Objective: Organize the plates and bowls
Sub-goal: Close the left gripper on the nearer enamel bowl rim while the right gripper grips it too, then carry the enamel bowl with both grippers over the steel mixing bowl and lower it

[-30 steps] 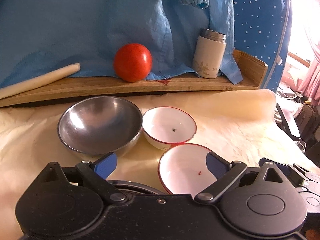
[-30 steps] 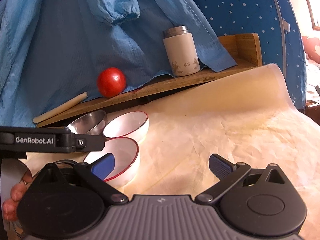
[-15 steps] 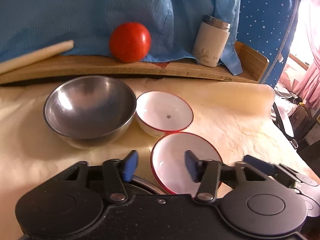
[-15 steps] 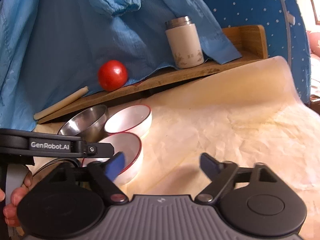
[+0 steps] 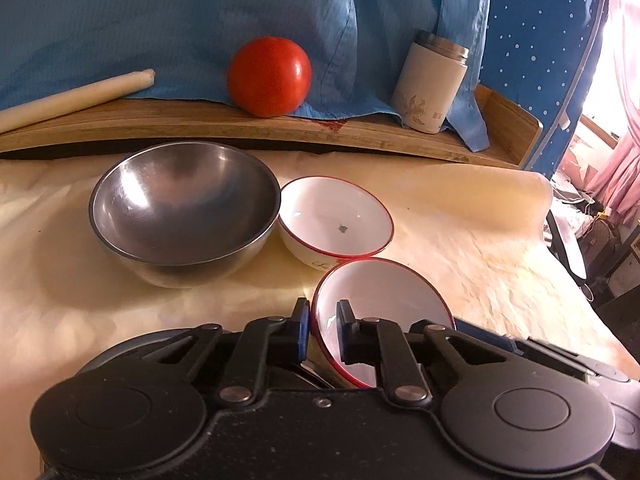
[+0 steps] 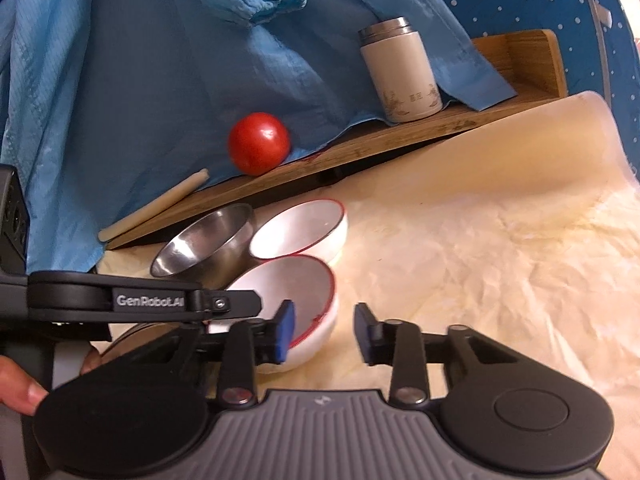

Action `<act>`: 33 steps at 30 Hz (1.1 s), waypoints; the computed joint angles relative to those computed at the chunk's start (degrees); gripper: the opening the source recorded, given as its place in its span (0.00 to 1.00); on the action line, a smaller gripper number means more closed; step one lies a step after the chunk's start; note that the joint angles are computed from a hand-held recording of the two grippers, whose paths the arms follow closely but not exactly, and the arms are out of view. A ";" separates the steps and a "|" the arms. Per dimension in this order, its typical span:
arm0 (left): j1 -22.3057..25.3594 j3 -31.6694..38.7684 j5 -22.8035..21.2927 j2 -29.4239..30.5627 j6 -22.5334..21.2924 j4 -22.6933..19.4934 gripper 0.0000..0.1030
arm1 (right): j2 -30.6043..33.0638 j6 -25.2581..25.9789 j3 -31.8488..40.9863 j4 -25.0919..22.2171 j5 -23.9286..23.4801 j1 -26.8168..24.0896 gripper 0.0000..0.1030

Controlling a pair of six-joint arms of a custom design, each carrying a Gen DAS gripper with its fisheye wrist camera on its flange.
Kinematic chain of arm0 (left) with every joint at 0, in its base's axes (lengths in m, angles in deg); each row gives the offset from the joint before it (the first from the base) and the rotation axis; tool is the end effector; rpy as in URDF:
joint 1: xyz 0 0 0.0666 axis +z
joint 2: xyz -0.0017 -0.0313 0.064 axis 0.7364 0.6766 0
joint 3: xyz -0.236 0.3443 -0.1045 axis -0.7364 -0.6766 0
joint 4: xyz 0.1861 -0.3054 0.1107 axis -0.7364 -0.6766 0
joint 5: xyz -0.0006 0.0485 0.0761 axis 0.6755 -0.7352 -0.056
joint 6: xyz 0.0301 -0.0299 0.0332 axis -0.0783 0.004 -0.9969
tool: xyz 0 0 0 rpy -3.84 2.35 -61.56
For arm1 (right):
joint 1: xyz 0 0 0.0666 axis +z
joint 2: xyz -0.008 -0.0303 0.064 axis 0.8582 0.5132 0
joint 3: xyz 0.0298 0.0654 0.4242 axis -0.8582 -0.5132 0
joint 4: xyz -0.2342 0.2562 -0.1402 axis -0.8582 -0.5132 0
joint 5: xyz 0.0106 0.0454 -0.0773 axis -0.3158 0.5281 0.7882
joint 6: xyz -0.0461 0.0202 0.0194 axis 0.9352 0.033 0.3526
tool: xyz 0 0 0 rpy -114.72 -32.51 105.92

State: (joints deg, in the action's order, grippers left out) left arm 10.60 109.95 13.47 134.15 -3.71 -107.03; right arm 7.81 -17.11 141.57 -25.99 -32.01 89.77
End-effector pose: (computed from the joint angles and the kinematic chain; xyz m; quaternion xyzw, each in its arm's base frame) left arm 0.5384 -0.4117 0.3807 0.2435 0.8861 -0.2305 0.3200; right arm 0.4062 0.2240 0.3475 0.1595 0.8565 0.1186 0.4764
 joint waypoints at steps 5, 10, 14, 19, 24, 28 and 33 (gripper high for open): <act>-0.62 -1.32 -2.03 -0.78 -0.41 1.80 0.14 | 0.46 -1.05 0.69 -1.17 3.44 1.30 0.23; -0.52 -3.25 -0.59 -1.90 1.70 4.15 0.13 | -0.18 -2.88 0.25 -1.70 6.40 1.72 0.13; -1.04 -4.91 -0.61 -2.97 2.62 6.97 0.12 | -0.90 -3.05 0.15 -1.44 9.35 2.34 0.10; -0.80 -6.17 -0.84 -4.42 3.43 10.60 0.09 | -1.14 -0.41 1.43 -0.83 10.47 2.49 0.10; 0.34 -5.62 -1.90 -4.88 3.96 11.54 0.09 | 0.07 4.56 4.59 0.56 9.39 2.02 0.10; 1.60 -4.69 -3.01 -4.77 4.94 12.11 0.09 | 2.24 8.79 8.69 0.31 6.97 1.15 0.09; 3.52 -1.39 -4.64 -3.38 6.53 11.62 0.09 | 6.09 12.73 15.71 -2.88 1.69 -0.62 0.09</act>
State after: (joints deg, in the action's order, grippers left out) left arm 14.11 108.56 8.83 130.77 2.82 -95.41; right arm 13.89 -4.38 157.28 -28.87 -30.32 89.15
